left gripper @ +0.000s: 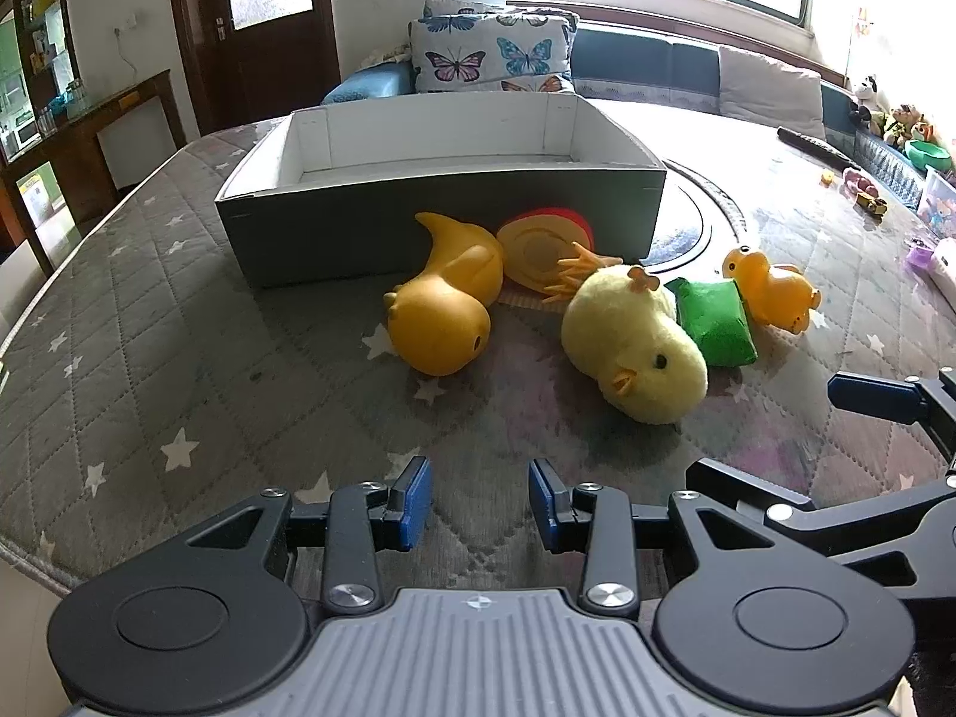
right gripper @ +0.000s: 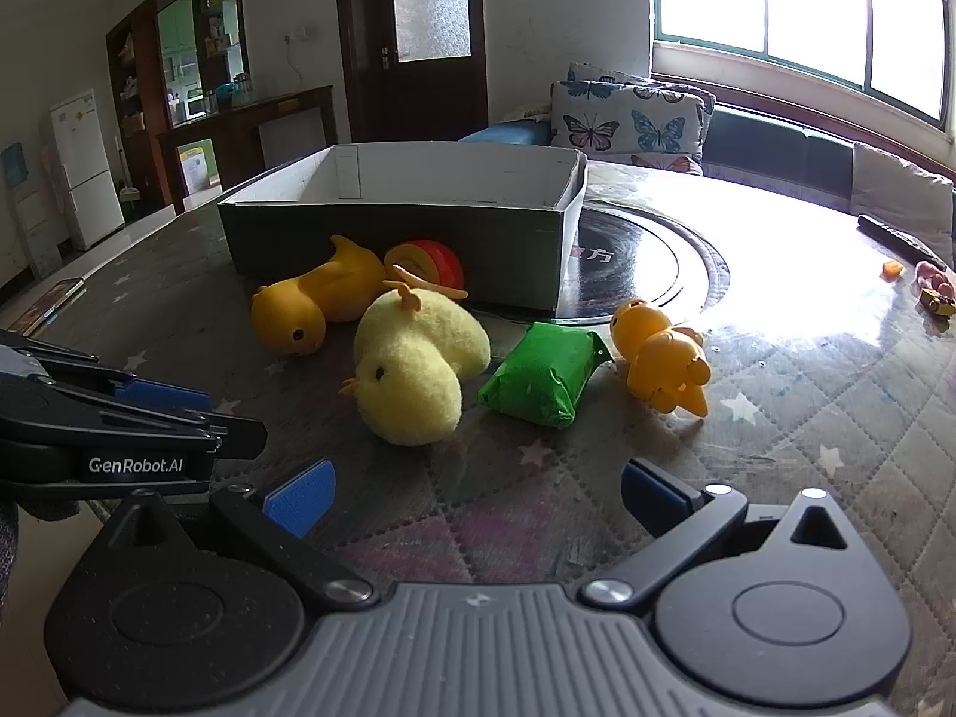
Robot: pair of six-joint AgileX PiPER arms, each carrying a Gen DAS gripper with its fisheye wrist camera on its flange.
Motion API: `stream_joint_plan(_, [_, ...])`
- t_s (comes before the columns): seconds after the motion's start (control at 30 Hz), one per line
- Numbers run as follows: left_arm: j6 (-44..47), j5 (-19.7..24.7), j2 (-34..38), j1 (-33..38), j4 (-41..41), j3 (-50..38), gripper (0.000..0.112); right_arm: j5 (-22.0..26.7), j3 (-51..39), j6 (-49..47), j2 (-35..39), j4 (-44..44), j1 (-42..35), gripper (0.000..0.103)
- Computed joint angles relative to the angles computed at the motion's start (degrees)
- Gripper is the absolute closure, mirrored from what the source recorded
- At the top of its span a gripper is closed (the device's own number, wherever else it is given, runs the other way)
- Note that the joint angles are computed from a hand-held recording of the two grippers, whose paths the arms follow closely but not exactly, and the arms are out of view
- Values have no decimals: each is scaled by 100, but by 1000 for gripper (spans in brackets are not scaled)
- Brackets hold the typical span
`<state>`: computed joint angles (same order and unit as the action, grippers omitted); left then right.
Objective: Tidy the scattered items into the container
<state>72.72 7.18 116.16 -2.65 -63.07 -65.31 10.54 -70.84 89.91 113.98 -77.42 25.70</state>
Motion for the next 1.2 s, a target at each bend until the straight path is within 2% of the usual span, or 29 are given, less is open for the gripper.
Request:
stream_joint_plan(0.3, [-1273, 120, 140, -15, 1239, -288, 74, 6, -227, -786, 108, 743, -59, 1])
stream_joint_plan(0.6, [-2319, 258, 259, -16, 2238, -568, 74, -28, -506, -1957, 246, 1885, -120, 3])
stream_joint_plan(0.7, [-2331, 377, 289, -6, 2251, -668, 74, -68, -580, -2535, 278, 2437, -122, 3])
stream_joint_plan(0.83, [-2148, 475, 306, 1, 2094, -744, 74, 33, -679, -2449, 319, 2272, -61, 5])
stream_joint_plan(1.2, [-2679, 887, 443, 50, 2608, -1247, 74, 24, -1051, -4105, 433, 3814, -142, 8])
